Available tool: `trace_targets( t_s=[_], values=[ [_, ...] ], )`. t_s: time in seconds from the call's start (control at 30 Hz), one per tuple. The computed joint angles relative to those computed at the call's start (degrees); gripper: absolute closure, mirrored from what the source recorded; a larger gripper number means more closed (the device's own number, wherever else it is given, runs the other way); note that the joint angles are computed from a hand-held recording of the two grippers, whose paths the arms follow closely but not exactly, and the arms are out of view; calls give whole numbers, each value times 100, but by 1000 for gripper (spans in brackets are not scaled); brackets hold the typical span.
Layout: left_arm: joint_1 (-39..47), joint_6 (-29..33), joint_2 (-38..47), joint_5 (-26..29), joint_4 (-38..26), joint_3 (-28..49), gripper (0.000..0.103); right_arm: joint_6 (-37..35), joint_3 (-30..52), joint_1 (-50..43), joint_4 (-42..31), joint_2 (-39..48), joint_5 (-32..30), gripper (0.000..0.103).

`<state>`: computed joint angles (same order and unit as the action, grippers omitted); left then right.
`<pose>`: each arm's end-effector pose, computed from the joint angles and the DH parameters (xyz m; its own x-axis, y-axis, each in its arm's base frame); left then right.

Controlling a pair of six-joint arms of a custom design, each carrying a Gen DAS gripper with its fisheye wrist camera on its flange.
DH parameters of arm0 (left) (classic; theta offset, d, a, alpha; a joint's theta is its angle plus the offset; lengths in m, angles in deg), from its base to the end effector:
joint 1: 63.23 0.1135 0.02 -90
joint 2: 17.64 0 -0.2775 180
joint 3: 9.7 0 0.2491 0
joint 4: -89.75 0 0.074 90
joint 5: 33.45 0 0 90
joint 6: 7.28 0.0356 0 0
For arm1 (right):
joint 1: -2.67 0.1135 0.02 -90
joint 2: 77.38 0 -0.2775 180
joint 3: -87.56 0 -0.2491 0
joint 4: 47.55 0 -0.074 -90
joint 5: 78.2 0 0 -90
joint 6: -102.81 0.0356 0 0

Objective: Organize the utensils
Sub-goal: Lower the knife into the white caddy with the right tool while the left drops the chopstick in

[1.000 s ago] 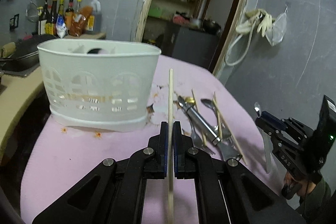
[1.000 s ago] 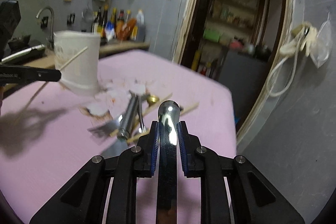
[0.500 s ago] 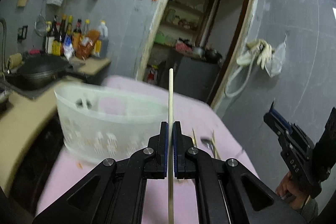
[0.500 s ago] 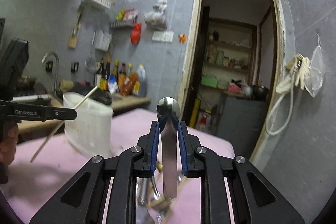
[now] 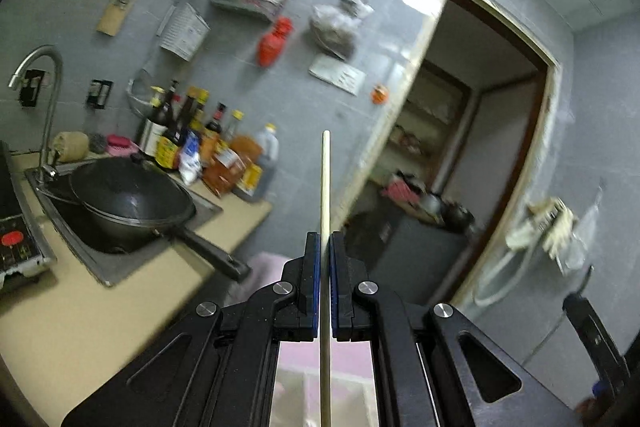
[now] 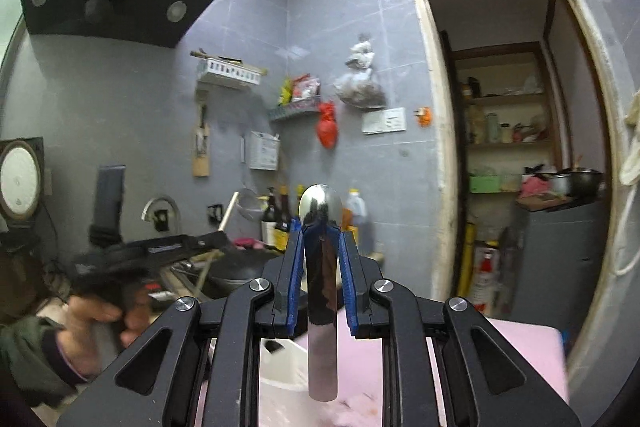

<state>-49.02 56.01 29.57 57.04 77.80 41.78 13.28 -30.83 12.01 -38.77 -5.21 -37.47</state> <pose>0.1828 0.0460 0.3210 -0.0091 -0.4659 -0.8848 -0.2702 0.8530 -0.4465 0.2690 0.0716 0.3290 -0.0376 -0.0008 -0.9993 -0.8530 0.5209 0.0317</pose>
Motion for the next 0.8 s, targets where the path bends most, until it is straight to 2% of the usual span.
trace_targets(
  t_s=[0.13,0.33,0.5,0.67,0.73,0.8],
  values=[
    [428,-48,292,100,670,-203,101,76,65,564,185,328,367,88],
    [394,21,456,-231,1351,-686,101,89,-87,894,551,828,693,88],
    [-4,310,228,-590,1594,-1147,101,-117,-134,928,382,1111,755,87],
    [-273,611,27,-626,1401,-1350,99,-243,-99,892,61,1271,703,85],
    [-262,649,-110,-393,1143,-1387,93,-246,-141,855,23,1249,674,77],
    [-288,675,-211,-328,972,-1408,72,-213,-185,805,32,1193,616,73]
  ],
)
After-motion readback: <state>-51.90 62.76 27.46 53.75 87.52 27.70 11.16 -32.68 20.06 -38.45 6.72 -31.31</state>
